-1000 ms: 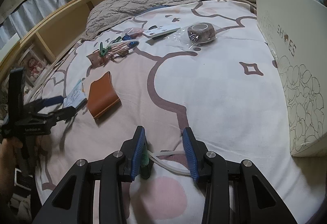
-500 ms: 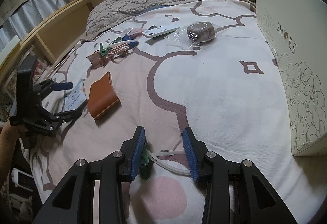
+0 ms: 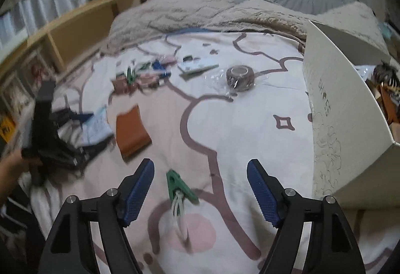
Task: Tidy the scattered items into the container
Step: 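Grasp the packet with the left gripper while the right gripper grasps the green clothespin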
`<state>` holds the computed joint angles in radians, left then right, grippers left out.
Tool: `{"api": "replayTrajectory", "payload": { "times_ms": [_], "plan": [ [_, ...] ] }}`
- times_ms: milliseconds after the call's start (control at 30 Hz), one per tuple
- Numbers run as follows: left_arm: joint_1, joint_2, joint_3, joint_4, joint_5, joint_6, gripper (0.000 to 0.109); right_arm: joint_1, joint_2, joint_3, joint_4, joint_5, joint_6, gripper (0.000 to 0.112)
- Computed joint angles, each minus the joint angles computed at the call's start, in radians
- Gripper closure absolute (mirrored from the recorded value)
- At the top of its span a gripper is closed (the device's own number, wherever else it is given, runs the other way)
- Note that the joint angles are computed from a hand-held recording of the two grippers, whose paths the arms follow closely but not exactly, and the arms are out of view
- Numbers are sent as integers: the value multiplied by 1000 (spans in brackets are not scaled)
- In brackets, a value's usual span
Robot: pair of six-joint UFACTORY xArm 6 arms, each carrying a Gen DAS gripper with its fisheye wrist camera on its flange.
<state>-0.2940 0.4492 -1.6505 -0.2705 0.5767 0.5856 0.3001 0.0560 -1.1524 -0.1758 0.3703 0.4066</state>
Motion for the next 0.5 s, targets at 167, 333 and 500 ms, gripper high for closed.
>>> {"api": "replayTrajectory", "payload": {
  "times_ms": [167,333,500],
  "plan": [
    [-5,-13,27,-14,-32,25,17,30,33,-28,-61,70,-37,36],
    [-2,-10,23,-43,-27,45,18,49,68,-74,-135,158,-24,64],
    [1,-11,20,-71,-17,63,20,51,68,-64,-121,147,-42,79]
  ]
}}
